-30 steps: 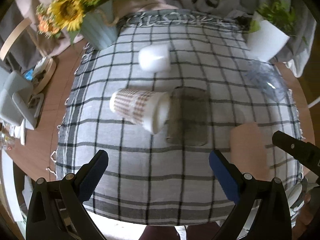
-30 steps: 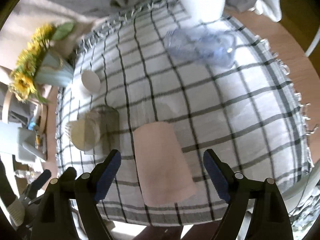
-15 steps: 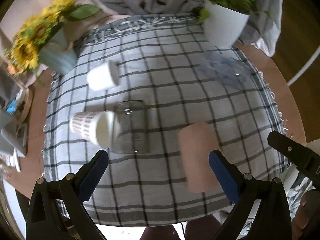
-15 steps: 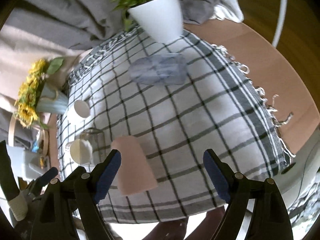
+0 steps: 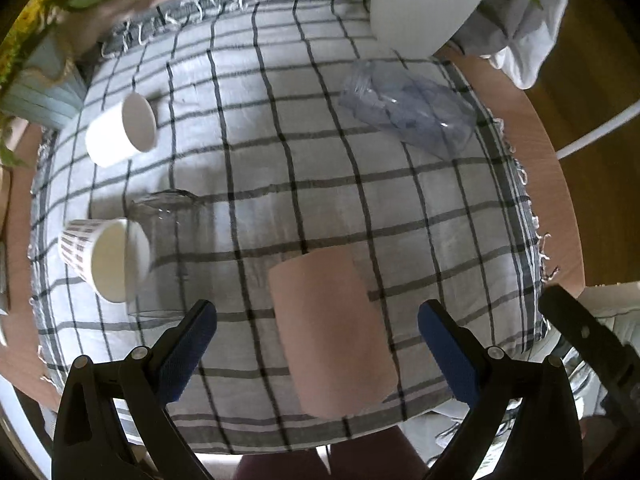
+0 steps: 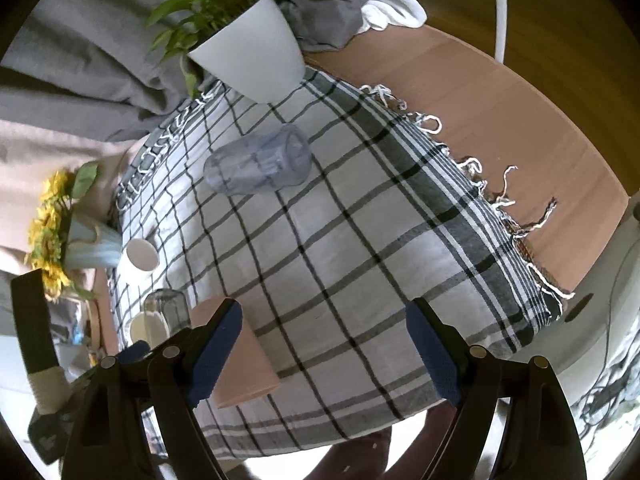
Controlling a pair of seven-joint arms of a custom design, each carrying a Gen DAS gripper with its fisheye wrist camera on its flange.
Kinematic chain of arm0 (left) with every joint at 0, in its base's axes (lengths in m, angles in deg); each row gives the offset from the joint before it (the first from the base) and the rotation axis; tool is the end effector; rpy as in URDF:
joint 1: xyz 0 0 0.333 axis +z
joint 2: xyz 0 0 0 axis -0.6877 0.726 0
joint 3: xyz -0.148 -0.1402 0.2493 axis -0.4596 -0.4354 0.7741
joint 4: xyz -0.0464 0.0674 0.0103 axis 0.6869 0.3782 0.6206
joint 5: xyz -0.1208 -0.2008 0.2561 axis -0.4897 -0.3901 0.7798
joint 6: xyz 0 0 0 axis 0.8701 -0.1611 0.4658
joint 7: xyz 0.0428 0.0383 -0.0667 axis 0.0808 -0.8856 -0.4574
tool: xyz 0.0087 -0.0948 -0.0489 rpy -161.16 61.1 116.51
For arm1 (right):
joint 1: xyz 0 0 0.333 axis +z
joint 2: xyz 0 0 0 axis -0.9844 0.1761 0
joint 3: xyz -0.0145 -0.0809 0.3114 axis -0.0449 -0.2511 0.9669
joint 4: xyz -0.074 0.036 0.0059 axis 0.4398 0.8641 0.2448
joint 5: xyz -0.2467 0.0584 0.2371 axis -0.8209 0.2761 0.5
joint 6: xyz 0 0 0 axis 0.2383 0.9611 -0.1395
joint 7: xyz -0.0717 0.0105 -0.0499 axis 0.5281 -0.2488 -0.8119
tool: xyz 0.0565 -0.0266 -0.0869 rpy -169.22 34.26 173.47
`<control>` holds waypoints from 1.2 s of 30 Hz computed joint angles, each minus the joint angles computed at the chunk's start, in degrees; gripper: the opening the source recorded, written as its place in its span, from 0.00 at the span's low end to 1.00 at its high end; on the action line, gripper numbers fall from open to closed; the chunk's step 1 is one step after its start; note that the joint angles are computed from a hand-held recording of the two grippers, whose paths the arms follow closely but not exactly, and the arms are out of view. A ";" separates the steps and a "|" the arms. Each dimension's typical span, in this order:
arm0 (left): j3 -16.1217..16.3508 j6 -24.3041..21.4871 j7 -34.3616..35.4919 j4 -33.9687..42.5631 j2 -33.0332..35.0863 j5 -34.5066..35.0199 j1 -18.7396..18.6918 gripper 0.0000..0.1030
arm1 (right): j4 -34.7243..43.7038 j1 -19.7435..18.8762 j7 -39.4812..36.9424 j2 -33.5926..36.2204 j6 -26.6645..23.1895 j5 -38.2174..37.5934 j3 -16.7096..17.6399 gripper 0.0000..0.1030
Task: Flip cup upside down
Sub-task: 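Close the left gripper on the cup body while the right gripper holds it, then open the right gripper while the left gripper turns the cup rim-down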
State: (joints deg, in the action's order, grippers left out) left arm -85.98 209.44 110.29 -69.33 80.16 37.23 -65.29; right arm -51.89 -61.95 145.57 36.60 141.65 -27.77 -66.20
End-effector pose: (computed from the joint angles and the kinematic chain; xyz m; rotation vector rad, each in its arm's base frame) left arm 0.6407 -0.3261 0.3753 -2.0611 2.3298 -0.2579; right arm 0.5585 0.2598 0.3635 -1.3506 2.2481 -0.0270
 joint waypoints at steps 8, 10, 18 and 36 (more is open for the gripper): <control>-0.24 -8.90 -0.37 13.63 9.19 -2.07 0.01 0.99 | 0.19 -1.81 -1.27 1.06 -0.01 2.97 1.72 0.82; -0.12 -10.41 -0.71 16.09 10.96 -2.30 -0.13 0.99 | 0.28 -1.80 -1.21 1.24 -0.37 3.40 1.66 0.82; -0.07 -14.48 -1.88 23.09 15.86 -3.23 -0.40 0.85 | 0.73 -1.50 -0.76 1.72 -1.87 3.74 1.19 0.82; 1.18 -5.50 -2.44 15.27 10.26 -0.82 -0.88 0.62 | 1.03 -0.43 -1.42 1.74 -2.06 3.82 0.95 0.82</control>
State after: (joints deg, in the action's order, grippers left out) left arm -84.80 203.94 107.85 -54.07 90.43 36.41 -66.17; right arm -50.86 -62.38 144.15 38.33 139.59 -23.95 -65.24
